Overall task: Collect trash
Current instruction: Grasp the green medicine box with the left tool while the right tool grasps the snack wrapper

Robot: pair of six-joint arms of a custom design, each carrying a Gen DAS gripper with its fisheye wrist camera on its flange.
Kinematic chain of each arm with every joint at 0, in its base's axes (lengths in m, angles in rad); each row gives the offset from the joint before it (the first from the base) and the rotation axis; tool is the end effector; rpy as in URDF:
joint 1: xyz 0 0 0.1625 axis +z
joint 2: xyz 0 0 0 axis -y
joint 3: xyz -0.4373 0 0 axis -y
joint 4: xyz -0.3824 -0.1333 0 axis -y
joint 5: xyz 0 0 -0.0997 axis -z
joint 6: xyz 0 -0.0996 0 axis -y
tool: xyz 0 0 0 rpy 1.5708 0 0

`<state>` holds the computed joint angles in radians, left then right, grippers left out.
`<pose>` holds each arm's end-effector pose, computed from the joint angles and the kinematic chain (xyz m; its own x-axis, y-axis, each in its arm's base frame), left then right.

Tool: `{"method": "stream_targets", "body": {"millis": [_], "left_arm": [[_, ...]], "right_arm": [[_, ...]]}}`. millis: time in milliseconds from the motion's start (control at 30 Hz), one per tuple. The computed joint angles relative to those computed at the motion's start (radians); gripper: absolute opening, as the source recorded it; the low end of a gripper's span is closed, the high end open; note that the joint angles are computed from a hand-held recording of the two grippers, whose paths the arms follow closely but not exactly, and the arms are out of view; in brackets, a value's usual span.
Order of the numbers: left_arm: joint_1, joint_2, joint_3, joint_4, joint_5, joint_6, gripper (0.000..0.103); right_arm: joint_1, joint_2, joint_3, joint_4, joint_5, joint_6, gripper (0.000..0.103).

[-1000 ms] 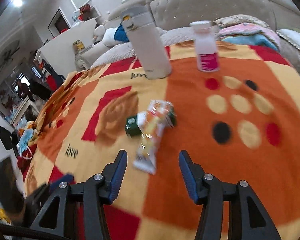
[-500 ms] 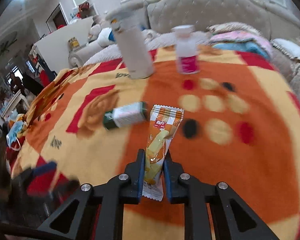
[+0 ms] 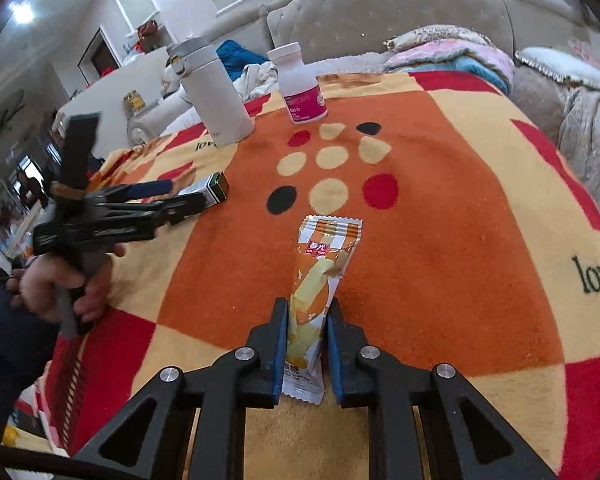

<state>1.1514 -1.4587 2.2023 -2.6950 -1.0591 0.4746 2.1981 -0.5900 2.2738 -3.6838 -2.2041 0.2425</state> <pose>-0.0191 -0.4899 0.2946 -0.6014 0.5555 -0.5741 0.7341 0.6679 -0.1227 0.3210 -0.3161 -0.0057 -0.9020 -0.0890 0.4225 -0.3267 0.7804 -0.5332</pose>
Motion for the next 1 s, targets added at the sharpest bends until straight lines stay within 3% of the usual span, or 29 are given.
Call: {"method": "stream_targets", "body": {"millis": [67, 200, 233, 267, 300, 400, 567, 667, 767, 867, 1000], "left_arm": [[-0.002, 0.007, 0.010, -0.018, 0.016, -0.008, 0.084], [-0.030, -0.022, 0.041, -0.002, 0.051, -0.108, 0.068], [-0.041, -0.033, 0.059, -0.014, 0.062, -0.122, 0.062], [-0.049, -0.050, 0.076, -0.022, 0.063, -0.137, 0.040], [-0.058, -0.072, 0.087, 0.002, 0.055, -0.171, 0.032], [-0.116, -0.188, 0.166, 0.037, 0.057, -0.240, 0.030], [-0.253, -0.475, 0.270, 0.243, 0.073, -0.376, 0.029], [-0.370, -0.697, 0.306, 0.448, 0.096, -0.496, 0.029], [-0.480, -0.848, 0.330, 0.639, 0.173, -0.633, 0.029], [-0.565, -0.935, 0.340, 0.838, 0.244, -0.814, 0.029], [-0.678, -1.024, 0.327, 1.100, 0.322, -1.057, 0.021]], "right_arm": [[-0.005, -0.001, 0.005, -0.011, 0.010, 0.003, 0.016], [-0.008, 0.001, 0.009, -0.025, 0.017, 0.014, 0.015], [-0.009, 0.000, 0.011, -0.028, 0.018, 0.014, 0.015], [-0.010, 0.000, 0.011, -0.028, 0.016, 0.015, 0.015], [-0.009, 0.001, 0.011, -0.026, 0.014, 0.015, 0.015], [-0.001, 0.001, 0.005, -0.013, -0.005, 0.020, 0.015], [0.045, 0.011, -0.025, 0.057, -0.105, 0.030, 0.015], [0.106, -0.006, -0.013, 0.125, -0.137, 0.106, 0.015], [0.173, -0.028, 0.013, 0.149, -0.139, 0.187, 0.015], [0.248, -0.053, 0.034, 0.182, -0.146, 0.248, 0.015], [0.327, -0.092, 0.041, 0.275, -0.167, 0.286, 0.015]]}}
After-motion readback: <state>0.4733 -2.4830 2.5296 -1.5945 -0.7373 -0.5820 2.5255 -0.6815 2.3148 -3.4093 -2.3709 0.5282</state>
